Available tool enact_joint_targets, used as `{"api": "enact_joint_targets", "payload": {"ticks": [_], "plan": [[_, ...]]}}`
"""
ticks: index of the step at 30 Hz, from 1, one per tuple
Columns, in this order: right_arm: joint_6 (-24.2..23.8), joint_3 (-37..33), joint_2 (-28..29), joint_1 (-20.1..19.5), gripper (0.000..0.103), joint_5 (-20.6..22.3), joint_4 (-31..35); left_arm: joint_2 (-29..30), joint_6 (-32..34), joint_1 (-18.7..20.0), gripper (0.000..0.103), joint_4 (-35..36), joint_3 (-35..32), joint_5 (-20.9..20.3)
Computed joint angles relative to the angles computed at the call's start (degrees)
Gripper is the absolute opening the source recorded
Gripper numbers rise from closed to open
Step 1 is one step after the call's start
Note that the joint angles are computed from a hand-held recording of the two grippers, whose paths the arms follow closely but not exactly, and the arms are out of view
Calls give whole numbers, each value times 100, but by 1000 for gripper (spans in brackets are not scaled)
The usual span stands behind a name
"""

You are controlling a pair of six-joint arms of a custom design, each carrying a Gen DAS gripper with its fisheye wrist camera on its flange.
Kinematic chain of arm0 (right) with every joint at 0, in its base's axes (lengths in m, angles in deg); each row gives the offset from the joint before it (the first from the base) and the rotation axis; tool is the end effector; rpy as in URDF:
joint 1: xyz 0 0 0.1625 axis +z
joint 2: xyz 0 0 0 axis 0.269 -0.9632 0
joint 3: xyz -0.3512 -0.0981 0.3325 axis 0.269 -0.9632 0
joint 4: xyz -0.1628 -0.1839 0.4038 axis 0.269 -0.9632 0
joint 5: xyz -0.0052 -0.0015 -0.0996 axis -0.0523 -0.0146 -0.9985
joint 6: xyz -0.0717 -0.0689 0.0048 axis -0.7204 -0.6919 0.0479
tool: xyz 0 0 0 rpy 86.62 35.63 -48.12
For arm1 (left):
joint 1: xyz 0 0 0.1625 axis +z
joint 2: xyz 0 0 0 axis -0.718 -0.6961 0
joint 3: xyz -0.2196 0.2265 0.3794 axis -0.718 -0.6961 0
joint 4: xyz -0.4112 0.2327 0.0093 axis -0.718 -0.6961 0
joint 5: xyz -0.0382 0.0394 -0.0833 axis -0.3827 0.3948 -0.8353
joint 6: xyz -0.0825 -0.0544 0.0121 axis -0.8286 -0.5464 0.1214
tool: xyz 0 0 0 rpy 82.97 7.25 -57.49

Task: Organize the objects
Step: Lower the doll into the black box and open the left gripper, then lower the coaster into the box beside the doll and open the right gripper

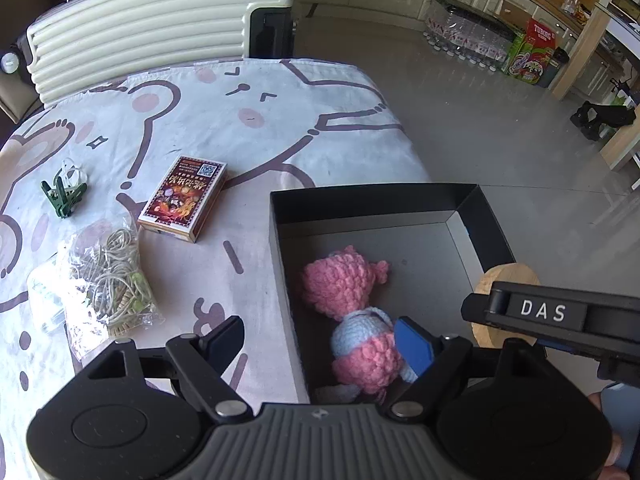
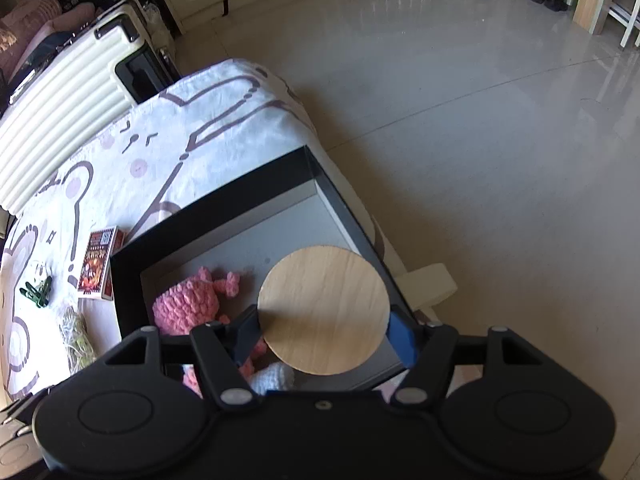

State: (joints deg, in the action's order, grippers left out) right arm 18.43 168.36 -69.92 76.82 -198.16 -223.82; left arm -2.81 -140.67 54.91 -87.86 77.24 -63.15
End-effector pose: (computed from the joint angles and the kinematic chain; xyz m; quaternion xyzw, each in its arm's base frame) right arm 0.0741 -0.3000 0.3641 0.0091 -0.8775 0.2577 0.4044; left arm -0.4109 -0.2645 -0.0014 -0.1387 0.8726 -0.3608 0.2985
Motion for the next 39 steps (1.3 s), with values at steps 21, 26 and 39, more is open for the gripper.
{"api": "enact_joint_targets", "payload": {"ticks": [21,26,39], "plan": [[193,22,-18,121,85,-336,301,9,61,10,85,75,-41,-312],[121,35,-148,228,85,-383,336,-79,105,-61,85,145,-8,-345],[-106,66,-667,727,85,-660,517,-350,-401,-436,86,898,-91,-326]]}}
